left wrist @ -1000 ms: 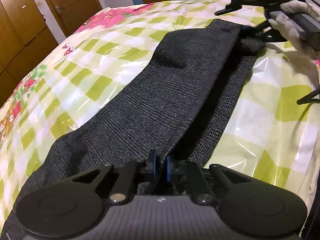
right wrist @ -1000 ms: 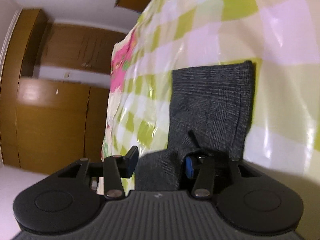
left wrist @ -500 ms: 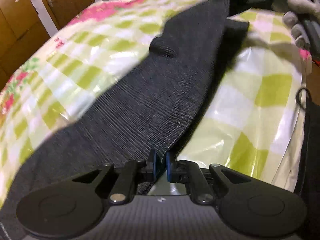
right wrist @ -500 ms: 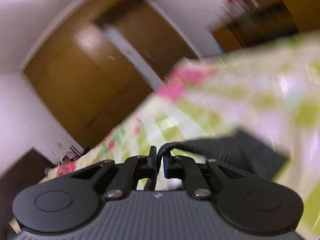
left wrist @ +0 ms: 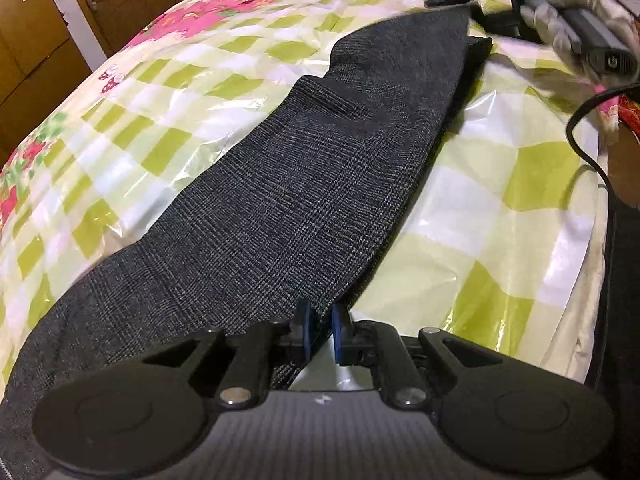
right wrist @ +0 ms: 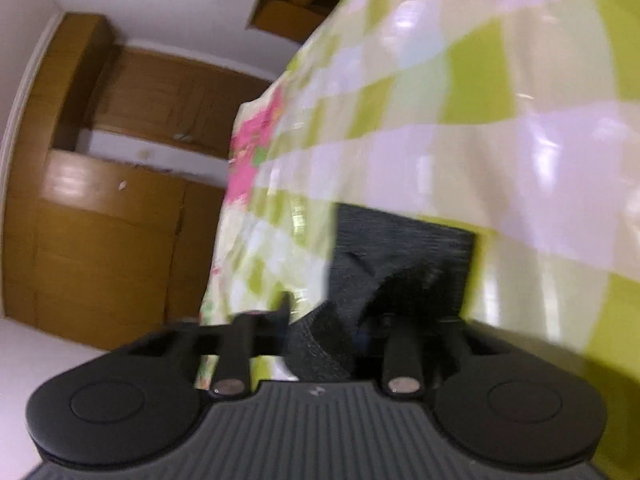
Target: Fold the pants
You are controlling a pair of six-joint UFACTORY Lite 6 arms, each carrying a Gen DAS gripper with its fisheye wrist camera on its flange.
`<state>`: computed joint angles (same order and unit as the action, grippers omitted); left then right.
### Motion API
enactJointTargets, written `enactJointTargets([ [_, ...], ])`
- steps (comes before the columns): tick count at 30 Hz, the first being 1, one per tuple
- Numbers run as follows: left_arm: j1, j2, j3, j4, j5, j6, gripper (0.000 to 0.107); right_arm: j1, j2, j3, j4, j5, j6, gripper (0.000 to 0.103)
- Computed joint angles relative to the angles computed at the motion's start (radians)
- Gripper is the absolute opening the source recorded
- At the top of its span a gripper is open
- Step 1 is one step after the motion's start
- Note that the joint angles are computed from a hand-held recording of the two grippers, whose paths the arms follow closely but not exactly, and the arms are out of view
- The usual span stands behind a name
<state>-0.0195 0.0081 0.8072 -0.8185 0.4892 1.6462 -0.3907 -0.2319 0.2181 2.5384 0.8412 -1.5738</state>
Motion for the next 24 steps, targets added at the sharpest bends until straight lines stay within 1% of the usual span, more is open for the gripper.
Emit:
enactJointTargets([
  [2,0.002,-0.001,0.0,-0.002,0.005,0.005,0.024,0.065,-0.137,-0.012,0.109,-0.111,-0.141,0.009],
  [3,0.002,-0.001,0.0,0.0,0.006,0.004,0.024,0.09,-0.175,-0.015,0.161,-0.15,-0.228,0.008],
  [4,0.001,0.001,-0.001,-0.001,0.004,0.006,0.024,0.108,-0.17,-0.005,0.197,-0.186,-0.288,0.008],
  [5,-0.001,0.003,-0.002,-0.005,0.001,0.01,0.024,0.107,-0.127,0.007,0.211,-0.196,-0.306,0.008],
  [6,-0.001,0.005,-0.003,-0.008,0.0,0.013,0.024,0.099,-0.057,0.023,0.216,-0.187,-0.31,0.008],
  [7,0.0,0.005,-0.004,-0.01,0.001,0.014,0.024,0.069,-0.01,0.026,0.178,-0.191,-0.279,0.008],
  [10,0.01,-0.002,-0.001,-0.003,0.016,0.007,0.025,0.023,0.026,-0.01,0.165,-0.155,-0.283,0.009],
  [12,0.018,-0.007,0.001,0.004,0.026,0.008,0.026,0.008,0.0,-0.024,0.136,-0.165,-0.267,0.009],
  [13,0.023,-0.009,0.004,0.011,0.032,0.003,0.027,0.016,-0.008,-0.015,0.132,-0.182,-0.272,0.009],
  [15,0.036,-0.01,0.009,0.017,0.045,-0.006,0.027,0.008,0.005,0.02,0.074,-0.178,-0.242,0.008],
  [17,0.049,-0.007,0.016,0.019,0.057,-0.02,0.027,-0.053,-0.033,0.028,-0.069,-0.124,-0.117,0.008],
  [18,0.052,-0.004,0.019,0.02,0.06,-0.025,0.027,-0.05,-0.028,0.058,-0.091,-0.103,-0.087,0.008],
  [19,0.051,-0.002,0.019,0.019,0.057,-0.025,0.027,-0.029,-0.032,0.094,-0.089,-0.092,-0.08,0.008],
  [21,0.046,-0.007,0.012,0.016,0.049,-0.024,0.027,0.023,-0.068,0.149,-0.076,-0.104,-0.096,0.008],
  [24,0.046,-0.011,0.008,0.01,0.055,-0.022,0.027,0.071,-0.145,0.144,-0.051,-0.124,-0.131,0.007],
])
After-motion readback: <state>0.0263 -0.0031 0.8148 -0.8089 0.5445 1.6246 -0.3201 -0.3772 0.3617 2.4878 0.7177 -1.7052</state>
